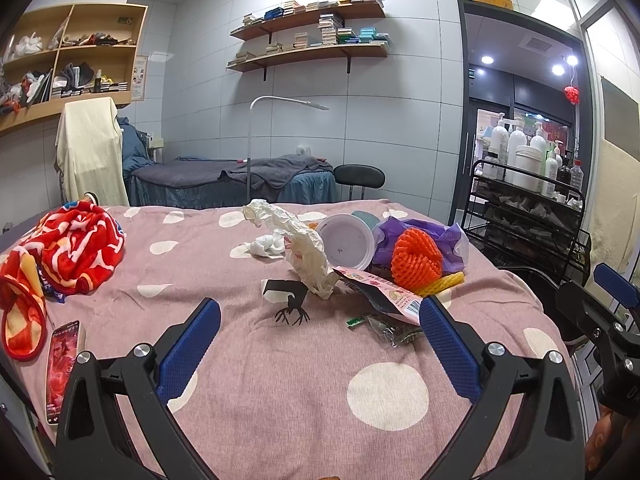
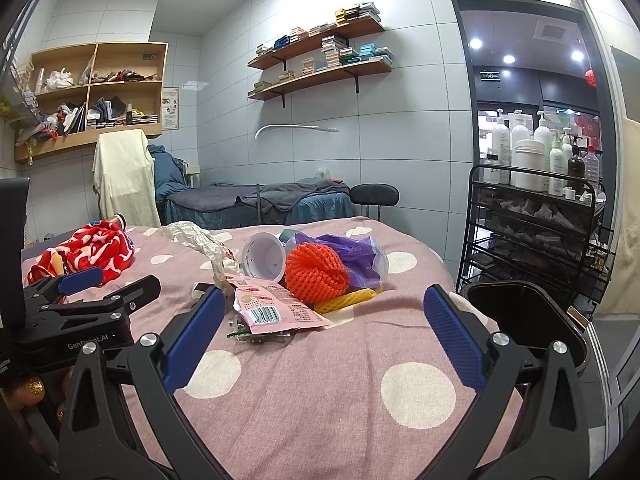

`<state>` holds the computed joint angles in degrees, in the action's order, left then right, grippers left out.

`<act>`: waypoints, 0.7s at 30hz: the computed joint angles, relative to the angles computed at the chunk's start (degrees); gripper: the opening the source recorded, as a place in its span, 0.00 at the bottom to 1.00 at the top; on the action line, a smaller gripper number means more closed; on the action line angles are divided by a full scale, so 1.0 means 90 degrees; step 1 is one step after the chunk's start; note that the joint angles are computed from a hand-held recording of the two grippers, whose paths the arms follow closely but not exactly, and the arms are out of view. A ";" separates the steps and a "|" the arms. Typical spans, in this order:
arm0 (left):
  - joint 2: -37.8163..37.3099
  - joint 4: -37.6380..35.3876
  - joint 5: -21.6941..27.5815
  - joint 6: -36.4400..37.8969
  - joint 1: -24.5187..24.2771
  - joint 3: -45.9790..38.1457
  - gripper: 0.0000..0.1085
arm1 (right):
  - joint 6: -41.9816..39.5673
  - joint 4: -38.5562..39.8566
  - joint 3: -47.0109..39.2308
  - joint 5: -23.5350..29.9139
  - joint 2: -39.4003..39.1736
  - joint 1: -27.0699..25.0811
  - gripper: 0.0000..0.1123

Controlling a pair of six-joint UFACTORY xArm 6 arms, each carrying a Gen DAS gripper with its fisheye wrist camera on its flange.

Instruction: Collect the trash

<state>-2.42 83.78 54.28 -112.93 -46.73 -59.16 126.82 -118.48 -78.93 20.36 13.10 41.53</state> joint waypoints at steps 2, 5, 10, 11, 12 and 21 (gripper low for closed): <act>-0.0002 0.0001 -0.0010 -0.0006 0.0003 0.0001 0.90 | 0.0016 -0.0012 -0.0008 -0.0003 0.0004 -0.0003 0.87; -0.0010 -0.0003 -0.0007 0.0018 0.0009 0.0003 0.90 | 0.0020 -0.0003 -0.0006 -0.0012 0.0006 -0.0005 0.87; -0.0041 -0.0002 -0.0070 -0.0036 0.0040 0.0057 0.90 | 0.0064 -0.0041 0.0013 -0.0011 -0.0008 -0.0003 0.87; -0.0042 -0.0002 -0.0090 -0.0052 0.0047 0.0064 0.90 | 0.0059 -0.0038 0.0010 -0.0011 -0.0006 -0.0003 0.87; -0.0042 0.0000 -0.0114 -0.0079 0.0051 0.0075 0.90 | 0.0048 -0.0027 0.0013 0.0001 -0.0006 0.0002 0.87; -0.0058 -0.0036 -0.0154 -0.0078 0.0058 0.0086 0.90 | 0.0101 -0.0079 0.0044 -0.0037 -0.0024 -0.0015 0.87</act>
<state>-2.94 83.45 52.89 -113.63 -46.21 -58.39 127.73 -119.19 -78.53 20.02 12.89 41.40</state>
